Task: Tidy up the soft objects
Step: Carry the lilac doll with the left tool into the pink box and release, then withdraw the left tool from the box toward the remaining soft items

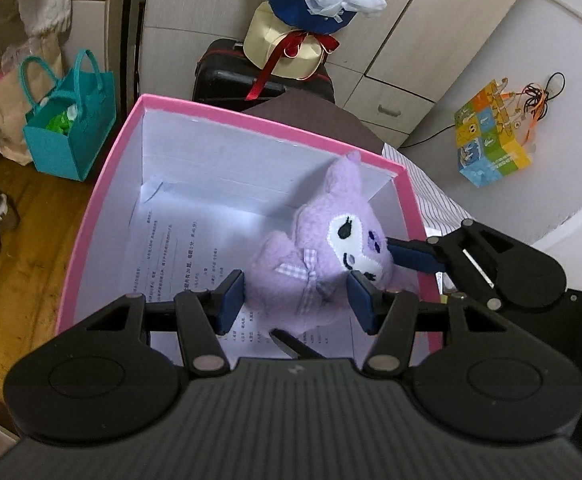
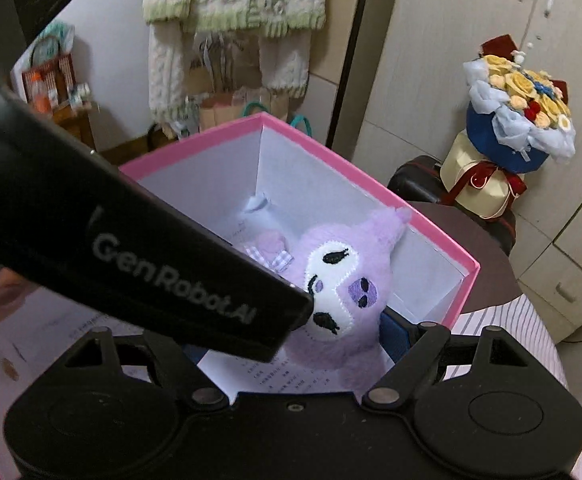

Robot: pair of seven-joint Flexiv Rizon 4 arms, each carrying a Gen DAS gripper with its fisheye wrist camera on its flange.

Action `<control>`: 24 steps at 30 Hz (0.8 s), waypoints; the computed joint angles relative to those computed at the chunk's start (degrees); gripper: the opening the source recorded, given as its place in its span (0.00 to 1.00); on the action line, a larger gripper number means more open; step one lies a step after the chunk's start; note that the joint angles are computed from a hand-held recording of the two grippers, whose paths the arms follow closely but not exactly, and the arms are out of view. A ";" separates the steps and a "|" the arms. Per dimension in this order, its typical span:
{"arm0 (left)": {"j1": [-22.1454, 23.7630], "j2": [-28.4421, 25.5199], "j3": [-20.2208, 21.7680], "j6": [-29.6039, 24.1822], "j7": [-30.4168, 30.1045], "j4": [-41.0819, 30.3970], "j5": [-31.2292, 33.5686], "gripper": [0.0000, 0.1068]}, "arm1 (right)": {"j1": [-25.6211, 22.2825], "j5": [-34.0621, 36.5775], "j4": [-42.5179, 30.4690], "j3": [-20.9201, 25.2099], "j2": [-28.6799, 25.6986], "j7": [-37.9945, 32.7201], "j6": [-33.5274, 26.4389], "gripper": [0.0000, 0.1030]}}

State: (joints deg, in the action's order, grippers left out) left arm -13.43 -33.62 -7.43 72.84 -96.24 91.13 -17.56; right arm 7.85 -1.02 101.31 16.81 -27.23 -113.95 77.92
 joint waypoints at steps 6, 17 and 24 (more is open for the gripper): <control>-0.43 -0.21 1.21 -2.16 -0.26 -0.80 0.96 0.56 | 1.88 -2.76 0.55 -2.24 -0.18 0.29 0.06 0.86; -2.82 5.61 4.32 4.59 0.66 4.97 9.51 0.68 | -6.41 1.41 7.41 6.80 3.64 1.01 8.56 0.86; -3.00 11.61 3.23 8.76 3.75 11.71 10.50 0.68 | -18.32 14.68 9.23 20.87 7.29 -8.80 8.60 0.86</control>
